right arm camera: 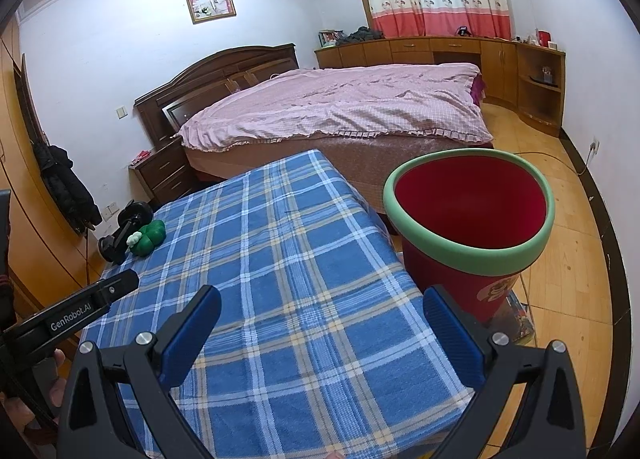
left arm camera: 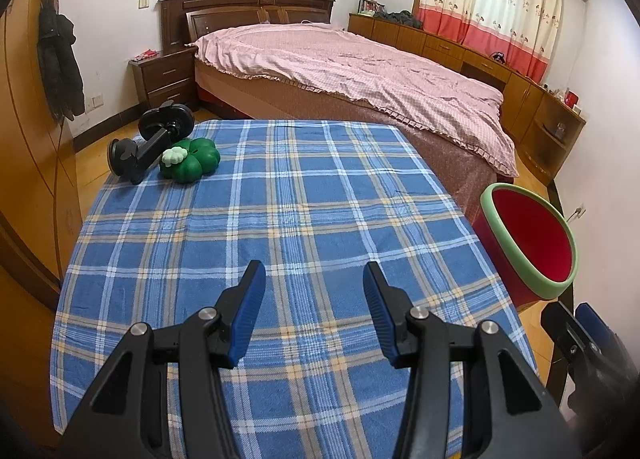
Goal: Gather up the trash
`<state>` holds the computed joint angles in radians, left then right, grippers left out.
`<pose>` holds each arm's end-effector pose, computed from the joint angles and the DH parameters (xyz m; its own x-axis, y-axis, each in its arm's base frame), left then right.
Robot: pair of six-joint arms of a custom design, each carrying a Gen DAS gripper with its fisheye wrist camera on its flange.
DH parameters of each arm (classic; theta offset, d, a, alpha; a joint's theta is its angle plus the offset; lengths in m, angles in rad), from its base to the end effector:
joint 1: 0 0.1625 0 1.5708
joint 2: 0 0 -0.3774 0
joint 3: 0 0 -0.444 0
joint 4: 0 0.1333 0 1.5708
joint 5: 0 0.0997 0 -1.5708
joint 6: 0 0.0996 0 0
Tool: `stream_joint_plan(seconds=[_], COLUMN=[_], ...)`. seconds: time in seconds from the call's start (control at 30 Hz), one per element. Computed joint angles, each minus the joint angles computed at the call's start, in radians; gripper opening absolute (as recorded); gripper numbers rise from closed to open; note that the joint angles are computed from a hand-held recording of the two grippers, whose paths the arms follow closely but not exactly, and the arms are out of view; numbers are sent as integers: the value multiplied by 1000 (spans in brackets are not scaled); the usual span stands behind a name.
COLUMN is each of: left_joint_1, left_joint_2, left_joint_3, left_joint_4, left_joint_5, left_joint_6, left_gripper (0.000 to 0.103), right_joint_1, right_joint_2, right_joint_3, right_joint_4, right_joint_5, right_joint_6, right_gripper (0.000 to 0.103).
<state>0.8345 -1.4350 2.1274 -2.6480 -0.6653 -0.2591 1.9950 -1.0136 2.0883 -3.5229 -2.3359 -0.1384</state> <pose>-0.1845 -0.5188 0.2334 -0.7933 0.0132 -0.6087 0.4337 0.7140 -0.5497 0.2767 -0.4565 0.1231 -0.8319 0.1064 0.5446 -0.3815 0.6029 -0.7007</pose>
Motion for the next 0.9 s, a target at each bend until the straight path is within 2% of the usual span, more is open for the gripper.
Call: stream_joint_plan(seconds=[0.9], left_joint_1=[-1], left_joint_2=[-3], left_joint_3=[-2], left_joint_4=[9], left_joint_5=[2], left_joint_6=[-6], left_gripper=[51], right_joint_1=[-1], right_joint_2=[-5], right_joint_3=[3], right_joint_4=[4], right_joint_5=[2], right_joint_6=[4], right_gripper=[103])
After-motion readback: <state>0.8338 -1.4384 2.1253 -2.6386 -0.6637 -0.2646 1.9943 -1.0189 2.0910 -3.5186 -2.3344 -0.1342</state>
